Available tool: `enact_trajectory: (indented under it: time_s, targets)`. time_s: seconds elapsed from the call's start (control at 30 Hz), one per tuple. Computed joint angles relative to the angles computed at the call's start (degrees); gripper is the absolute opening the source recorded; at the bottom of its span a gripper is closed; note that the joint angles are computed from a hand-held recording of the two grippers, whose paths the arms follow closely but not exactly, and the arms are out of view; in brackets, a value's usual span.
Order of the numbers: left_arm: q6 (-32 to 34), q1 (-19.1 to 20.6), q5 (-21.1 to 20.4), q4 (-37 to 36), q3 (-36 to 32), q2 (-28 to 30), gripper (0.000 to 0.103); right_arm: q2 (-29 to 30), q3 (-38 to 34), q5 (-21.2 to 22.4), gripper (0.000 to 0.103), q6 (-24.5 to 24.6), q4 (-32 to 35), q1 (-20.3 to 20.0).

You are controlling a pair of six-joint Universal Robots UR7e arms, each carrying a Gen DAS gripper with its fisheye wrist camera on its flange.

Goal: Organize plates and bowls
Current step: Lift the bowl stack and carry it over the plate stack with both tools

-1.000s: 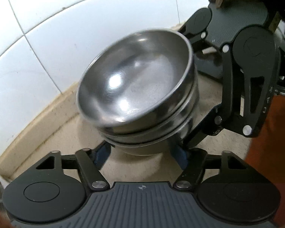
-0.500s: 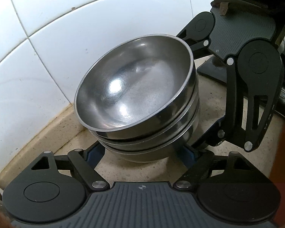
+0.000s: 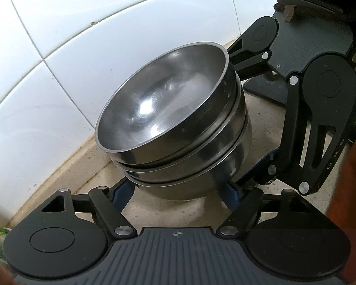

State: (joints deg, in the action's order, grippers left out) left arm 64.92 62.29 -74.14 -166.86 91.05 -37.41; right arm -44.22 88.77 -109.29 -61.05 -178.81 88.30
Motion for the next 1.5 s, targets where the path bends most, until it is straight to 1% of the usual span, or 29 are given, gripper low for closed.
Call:
enact_trajectory:
  time_s: [0.1,0.17,0.2,0.23,0.27,0.33,0.37,0.4,0.43,0.53,0.6,0.7,0.8,0.83,0.9,0.97,1.13,1.23,1.3,1.43,1.5]
  targets:
    - [-0.25,-0.01,0.32,0.13,0.13,0.27,0.081,-0.09,0.68,-0.02,0.083,-0.07,-0.91,0.07]
    - [0.22,0.56,0.42,1.3,-1.91,1.95,0.082,0.18,0.4,-1.06,0.083,0.66,0.1,0.14]
    - [1.16,0.48,-0.29,0.49,-1.42,1.67,0.082,0.5,-0.16,-1.28,0.083,0.97,1.08,0.11]
    - [1.91,0.73,-1.22,0.23,-1.23,1.58,0.082,0.46,0.07,-0.75,0.082,0.01,0.67,-0.1]
    - [2.34,1.0,-1.93,0.85,-1.65,1.66,0.082,0.32,-0.14,-1.18,0.082,-0.3,1.68,-0.02]
    - [4.19,1.39,-3.25,1.29,-1.68,1.42,0.087,-0.23,-0.54,-1.52,0.082,0.25,3.99,0.05]
    - [5.81,1.68,-3.76,1.45,-4.01,3.23,0.089,-0.67,-0.83,-1.33,0.082,0.34,5.71,0.04]
    - [7.17,1.93,-4.24,1.23,-4.36,3.41,0.09,-1.18,-1.05,-1.04,0.084,-0.4,7.03,0.03]
    - [7.75,2.21,-4.72,1.82,-5.23,3.73,0.092,-1.37,-1.54,-1.68,0.085,-1.35,8.23,0.16]
    - [5.66,2.92,-5.95,5.63,-9.19,5.31,0.097,-1.7,-1.95,-4.55,0.086,-3.77,9.1,0.45]
    - [5.2,2.91,-6.83,7.42,-11.46,6.63,0.097,-1.77,-3.11,-3.99,0.087,-4.48,11.04,0.05]
    - [6.29,2.82,-8.25,8.99,-13.11,7.56,0.097,-1.53,-4.74,-3.02,0.087,-5.37,12.88,-0.32]
    - [5.81,2.22,-7.56,8.22,-14.48,9.04,0.096,-1.53,-6.46,-1.81,0.087,-5.65,17.1,-0.46]
    - [5.82,2.06,-7.18,7.56,-14.94,9.59,0.097,-1.49,-6.36,-1.23,0.088,-6.55,17.45,-0.52]
    - [5.83,1.71,-6.27,5.26,-14.78,10.19,0.096,-0.27,-6.45,-1.55,0.089,-7.93,14.55,-0.24]
    - [7.24,1.6,-6.3,3.33,-14.39,10.37,0.096,-0.09,-5.31,-0.59,0.089,-9.45,11.61,-0.38]
    - [4.7,1.15,-5.56,5.07,-15.37,9.91,0.096,-2.07,-2.31,0.02,0.089,-8.57,10.4,0.37]
    - [4.92,0.6,-4.6,1.92,-13.22,9.19,0.096,-3.57,0.13,-0.03,0.089,-8.76,8.49,1.59]
    - [4.67,0.13,-3.84,0.13,-11.35,8.16,0.096,-4.36,1.0,-0.04,0.089,-8.08,8.5,2.64]
    - [3.82,-0.98,-1.34,-3.78,-6.72,4.94,0.096,-6.08,4.26,0.23,0.089,-7.67,6.75,4.95]
    - [2.95,-1.52,0.16,-6.26,-3.22,2.91,0.096,-6.91,6.02,0.83,0.089,-6.95,6.6,6.06]
